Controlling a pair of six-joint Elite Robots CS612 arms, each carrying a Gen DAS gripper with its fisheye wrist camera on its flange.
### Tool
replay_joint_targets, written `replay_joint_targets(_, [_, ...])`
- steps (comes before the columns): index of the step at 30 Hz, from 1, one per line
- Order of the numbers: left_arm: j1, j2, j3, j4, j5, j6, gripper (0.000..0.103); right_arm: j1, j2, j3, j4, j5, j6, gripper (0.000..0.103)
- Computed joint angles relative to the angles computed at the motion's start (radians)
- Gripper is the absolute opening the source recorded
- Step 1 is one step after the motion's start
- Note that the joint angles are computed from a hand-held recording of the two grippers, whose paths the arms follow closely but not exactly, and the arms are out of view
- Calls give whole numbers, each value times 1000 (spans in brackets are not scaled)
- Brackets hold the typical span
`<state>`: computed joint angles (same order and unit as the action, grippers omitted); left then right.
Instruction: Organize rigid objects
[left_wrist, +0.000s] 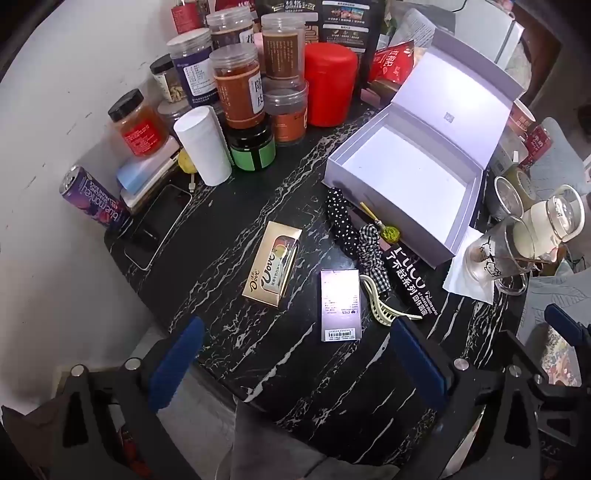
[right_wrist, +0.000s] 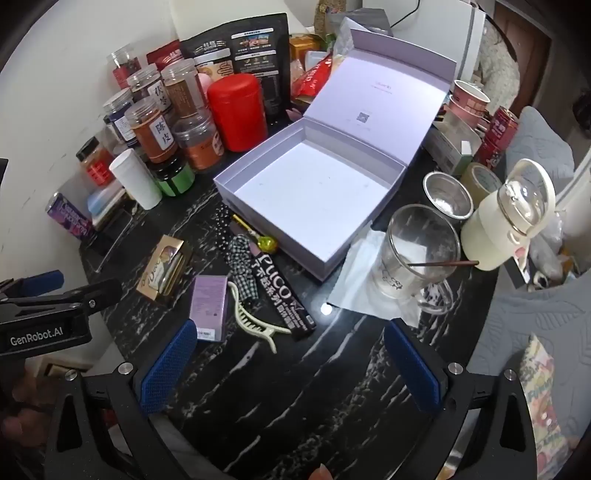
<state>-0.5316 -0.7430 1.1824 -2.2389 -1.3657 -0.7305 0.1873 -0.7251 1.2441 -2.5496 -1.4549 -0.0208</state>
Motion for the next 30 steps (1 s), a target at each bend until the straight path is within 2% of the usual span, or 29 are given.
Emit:
replay_joint_targets(7, [8,-23,47,-72,-3,9,103,7,-8,13,-18,0,0,103])
replay_joint_targets(9, [0,-33,62,-85,15,18,103,9,-8,10,-16,-1,-2,103])
replay_joint_targets(13, [-1,-41,77,-100,20,23,103,13,-11,27,-47,-2,5,103])
replay_joint_targets(30, [-4,-56,103,-127,16,35,103,15,-25,49,-64,-8,14,103])
